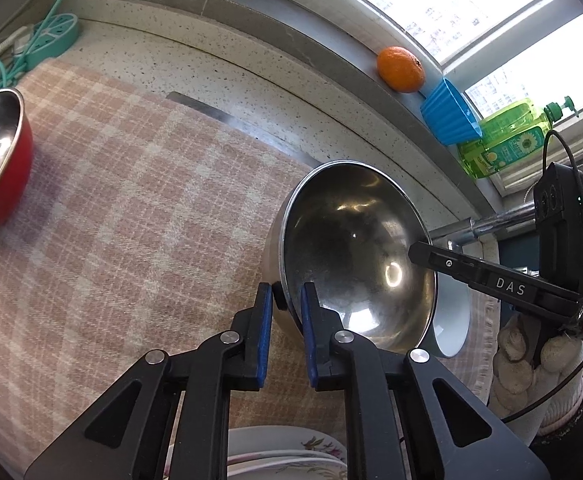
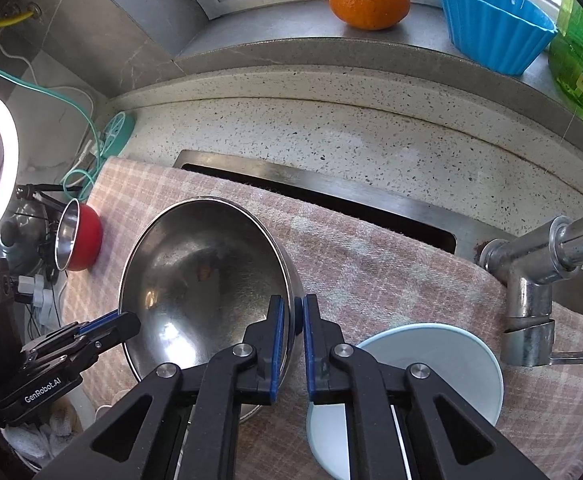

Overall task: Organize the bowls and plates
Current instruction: 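Lift the steel bowl with the right tool toward the red bowl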

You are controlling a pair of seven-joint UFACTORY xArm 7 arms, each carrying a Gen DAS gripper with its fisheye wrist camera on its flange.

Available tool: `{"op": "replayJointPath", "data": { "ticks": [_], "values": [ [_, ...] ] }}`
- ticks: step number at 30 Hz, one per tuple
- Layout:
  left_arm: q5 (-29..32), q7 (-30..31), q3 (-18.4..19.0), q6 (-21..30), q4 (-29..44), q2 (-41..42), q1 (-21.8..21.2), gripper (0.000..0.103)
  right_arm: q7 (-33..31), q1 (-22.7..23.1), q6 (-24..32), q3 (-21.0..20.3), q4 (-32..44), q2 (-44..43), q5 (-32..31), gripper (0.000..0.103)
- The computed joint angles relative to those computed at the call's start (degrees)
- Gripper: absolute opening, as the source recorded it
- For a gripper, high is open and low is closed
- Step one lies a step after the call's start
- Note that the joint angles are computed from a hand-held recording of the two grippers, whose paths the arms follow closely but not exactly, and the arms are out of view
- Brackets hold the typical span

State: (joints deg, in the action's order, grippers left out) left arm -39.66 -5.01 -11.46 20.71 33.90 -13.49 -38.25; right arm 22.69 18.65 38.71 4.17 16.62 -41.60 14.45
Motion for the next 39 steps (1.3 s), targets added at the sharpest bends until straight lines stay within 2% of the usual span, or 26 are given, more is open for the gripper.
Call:
{"op": "replayJointPath", "data": {
  "ticks": [10, 18, 27, 39],
  "values": [
    [1.37, -2.34, 0.86, -1.04, -3.22, -3.76, 0.36, 0.012, 0.55, 1.73, -0.02, 0.95, 1.36, 0.96, 0.65, 0.007],
    [4.08, -4.80, 3.38, 0.37, -7.96, -10.94, 0.63, 0.012, 1.70, 3.90, -0.64, 3.10, 5.41, 4.74, 0.61, 0.007],
    [5.84, -0.78, 8.52, 5.53, -12.24, -18.92, 1.51, 0.012, 9.44, 6.25, -2.19, 7.78, 8.88, 8.21, -0.32, 0.007],
    [9.52, 3.40, 12.26, 14.69, -19.39, -32.70, 8.15, 0.012, 19.89, 10.70, -4.07, 12.53, 15.34, 16.01, -3.77, 0.008]
  ]
}}
